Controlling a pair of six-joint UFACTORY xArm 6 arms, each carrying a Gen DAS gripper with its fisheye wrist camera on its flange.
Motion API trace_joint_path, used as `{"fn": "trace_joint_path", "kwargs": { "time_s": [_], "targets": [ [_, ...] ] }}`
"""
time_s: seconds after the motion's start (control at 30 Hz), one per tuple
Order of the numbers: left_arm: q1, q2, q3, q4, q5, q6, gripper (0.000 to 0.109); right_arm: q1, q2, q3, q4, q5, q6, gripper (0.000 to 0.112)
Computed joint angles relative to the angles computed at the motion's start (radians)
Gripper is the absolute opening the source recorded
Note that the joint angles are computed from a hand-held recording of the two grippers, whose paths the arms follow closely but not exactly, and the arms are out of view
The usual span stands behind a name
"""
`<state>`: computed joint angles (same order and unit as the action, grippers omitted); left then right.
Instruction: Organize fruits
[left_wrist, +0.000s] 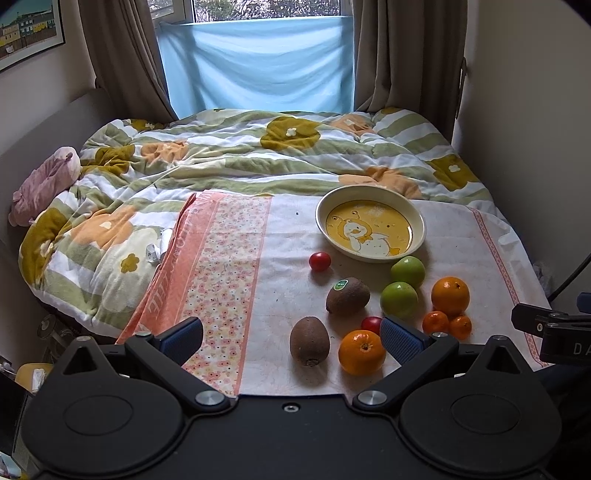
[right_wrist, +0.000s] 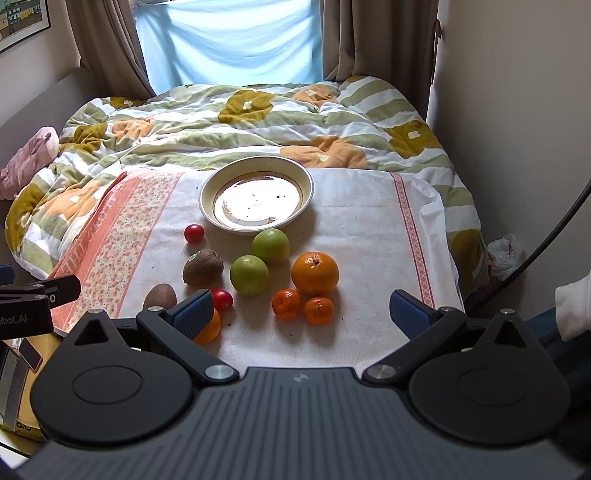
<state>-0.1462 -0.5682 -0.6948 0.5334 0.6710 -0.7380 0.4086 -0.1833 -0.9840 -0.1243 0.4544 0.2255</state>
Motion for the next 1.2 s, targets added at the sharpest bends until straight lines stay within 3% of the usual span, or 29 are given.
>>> {"fn": "trace_joint_path", "kwargs": {
  "time_s": [1.2],
  "targets": [
    [0.006, 0.014, -0.008, 0.011, -0.001, -0.002, 0.103, 0.001, 0.01, -0.01, 0.022, -0.001, -0.013, 0.103]
  ]
}}
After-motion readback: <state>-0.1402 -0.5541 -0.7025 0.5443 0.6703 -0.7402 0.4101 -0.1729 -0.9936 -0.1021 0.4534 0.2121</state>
